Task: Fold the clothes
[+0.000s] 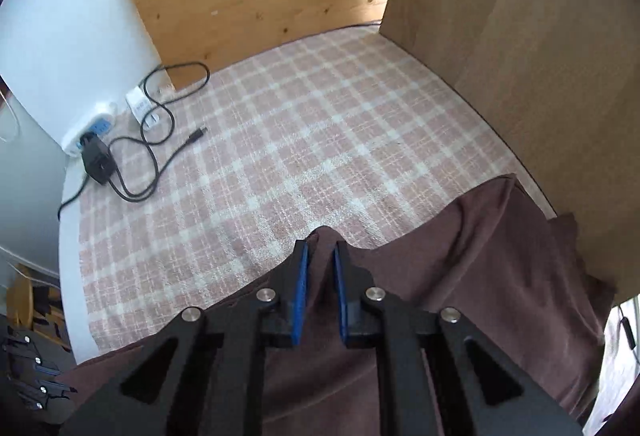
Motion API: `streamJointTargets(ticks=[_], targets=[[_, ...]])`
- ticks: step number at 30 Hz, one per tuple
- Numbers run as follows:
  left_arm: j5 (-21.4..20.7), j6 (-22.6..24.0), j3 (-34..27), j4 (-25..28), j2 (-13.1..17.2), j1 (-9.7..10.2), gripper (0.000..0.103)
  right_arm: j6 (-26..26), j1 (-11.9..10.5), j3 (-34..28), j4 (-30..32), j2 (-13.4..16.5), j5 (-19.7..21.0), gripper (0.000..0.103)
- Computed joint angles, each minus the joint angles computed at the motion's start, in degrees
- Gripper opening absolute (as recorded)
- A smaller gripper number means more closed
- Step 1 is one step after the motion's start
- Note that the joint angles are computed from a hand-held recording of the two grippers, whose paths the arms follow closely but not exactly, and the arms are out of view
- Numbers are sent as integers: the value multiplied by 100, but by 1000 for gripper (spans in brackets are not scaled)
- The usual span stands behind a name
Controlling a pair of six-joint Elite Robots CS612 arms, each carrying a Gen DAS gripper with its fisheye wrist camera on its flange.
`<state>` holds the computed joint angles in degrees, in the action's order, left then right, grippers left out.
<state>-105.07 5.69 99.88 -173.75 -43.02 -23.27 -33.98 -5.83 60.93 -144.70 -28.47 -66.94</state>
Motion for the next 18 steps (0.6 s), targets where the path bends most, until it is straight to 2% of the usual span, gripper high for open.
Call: streamJointTargets(ticks=[3,5,7,8,10,11,12,13,16,18], targets=[[-163,389,71,-34,-134,-127,9,712,-329,444,-609,-194,709,12],[-321,677,76,19,-174,-236,9,1088,-493,700,-878,-287,763,12],[-526,986,9,249,-140,-349,11,1351,-630,875,-987,-302,646,12],[-648,1100,-60,509,-109,-396,15,1484,-694,931,-996,-291,570,12],[-694,1298,-179,1141,-87,-492,20,1556,-734,949,-821,-246,25,14],[-698,1395,-221,1416,-87,-530,20,1602,-721,925,-690,-222,-478,16],[-749,1477,-200,1523,-118,-521,22,1695,-745,906,-544,-218,-742,20],[-839,1470,-143,1526,-168,-473,23,1825,-764,960,-617,-261,-766,20],[-880,1240,2,1450,-289,-310,26,2122,-926,1166,-898,-391,-310,20],[-738,1016,89,1313,-334,-197,27,2193,-978,1255,-983,-467,-51,23]])
